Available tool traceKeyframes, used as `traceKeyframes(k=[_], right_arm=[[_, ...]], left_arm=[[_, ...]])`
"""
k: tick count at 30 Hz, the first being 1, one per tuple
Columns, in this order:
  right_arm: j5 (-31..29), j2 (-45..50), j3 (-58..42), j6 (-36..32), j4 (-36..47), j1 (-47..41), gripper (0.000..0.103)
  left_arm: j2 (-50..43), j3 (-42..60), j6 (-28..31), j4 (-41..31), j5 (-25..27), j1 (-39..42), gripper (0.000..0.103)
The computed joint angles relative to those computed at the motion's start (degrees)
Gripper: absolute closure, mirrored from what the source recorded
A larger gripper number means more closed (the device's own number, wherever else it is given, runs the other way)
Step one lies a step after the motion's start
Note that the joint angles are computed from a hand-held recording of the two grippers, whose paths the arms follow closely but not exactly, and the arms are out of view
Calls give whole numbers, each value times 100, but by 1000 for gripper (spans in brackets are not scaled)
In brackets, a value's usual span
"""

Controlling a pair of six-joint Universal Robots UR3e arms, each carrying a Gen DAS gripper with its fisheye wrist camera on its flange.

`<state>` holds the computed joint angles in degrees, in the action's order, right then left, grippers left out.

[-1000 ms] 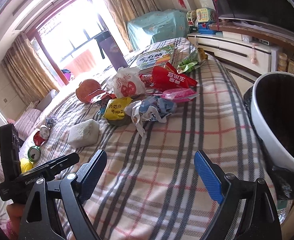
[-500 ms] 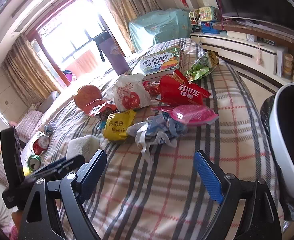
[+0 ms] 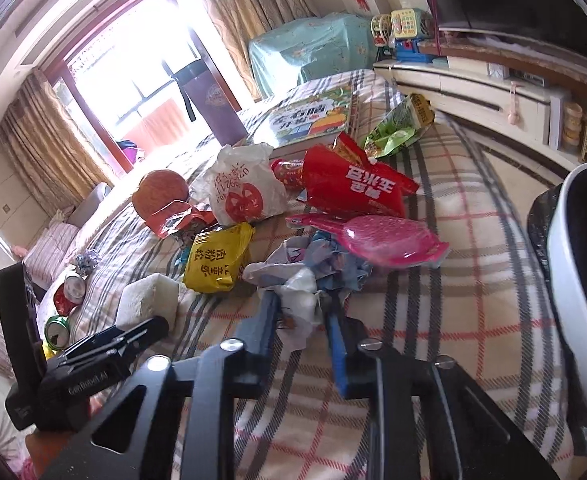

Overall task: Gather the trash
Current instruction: 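Grasp the white foam block with the left tool while the right tool grasps crumpled paper, then carry the foam block with the left tool while the right tool carries the paper over the bin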

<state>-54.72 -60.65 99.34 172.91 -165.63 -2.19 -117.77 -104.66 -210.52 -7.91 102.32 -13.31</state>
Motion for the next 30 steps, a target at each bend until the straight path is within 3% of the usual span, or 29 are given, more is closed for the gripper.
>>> traceKeyframes(k=[13,30], right_arm=[[471,-1077,1316,-557,53,-669,86],[951,-2400,2352,-1397,716,-2175,86]], left_arm=[[275,-91,-117,6,6,-592,26],[-454,1548,196,-775,-55,-1468,26]])
